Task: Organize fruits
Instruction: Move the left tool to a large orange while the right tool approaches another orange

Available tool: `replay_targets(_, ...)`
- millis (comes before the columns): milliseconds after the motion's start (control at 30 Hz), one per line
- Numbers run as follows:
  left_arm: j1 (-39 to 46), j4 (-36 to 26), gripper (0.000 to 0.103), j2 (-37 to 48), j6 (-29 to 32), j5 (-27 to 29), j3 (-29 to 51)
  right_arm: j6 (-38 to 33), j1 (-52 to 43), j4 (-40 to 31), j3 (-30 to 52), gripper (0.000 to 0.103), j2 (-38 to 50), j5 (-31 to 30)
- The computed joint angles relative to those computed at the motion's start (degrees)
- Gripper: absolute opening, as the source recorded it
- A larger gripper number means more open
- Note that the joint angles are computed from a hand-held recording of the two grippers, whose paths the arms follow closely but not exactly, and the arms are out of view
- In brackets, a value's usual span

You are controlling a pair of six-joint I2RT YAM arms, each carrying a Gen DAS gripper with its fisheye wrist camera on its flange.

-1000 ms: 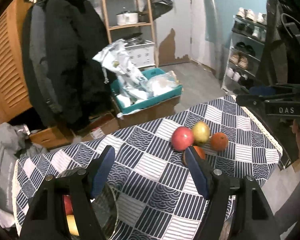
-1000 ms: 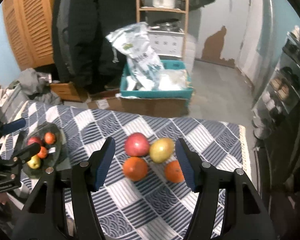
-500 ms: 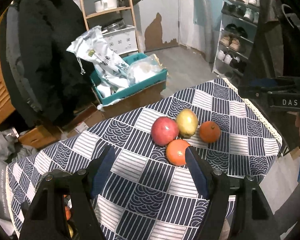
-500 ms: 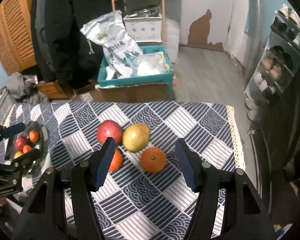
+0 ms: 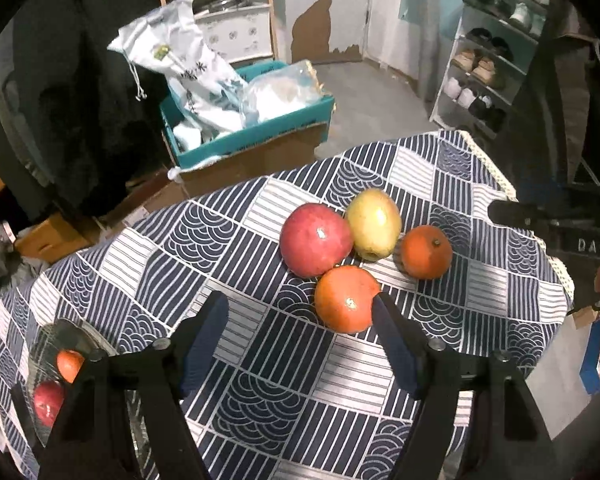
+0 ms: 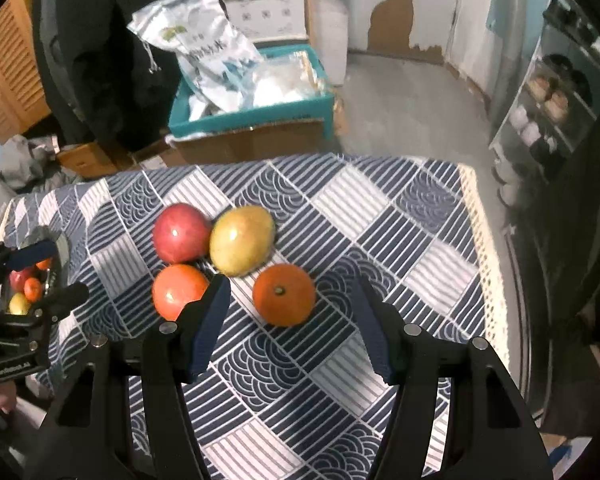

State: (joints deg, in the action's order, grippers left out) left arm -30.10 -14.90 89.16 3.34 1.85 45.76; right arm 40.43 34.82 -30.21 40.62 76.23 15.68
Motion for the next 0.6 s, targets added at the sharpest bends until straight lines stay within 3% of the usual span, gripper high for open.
replay_targets(233, -1.7, 2.7, 0.086, 6.7, -1.8, -0.1, 2.0, -1.7, -2.4, 5.3, -0.9, 0.069, 7.2, -3.1)
replay_targets(600, -2.6, 4.9, 0.086, 14.5, -3.0, 0.7, 4.2, -5.2, -4.9, 14.5, 0.1, 0.072, 20.5, -9.2)
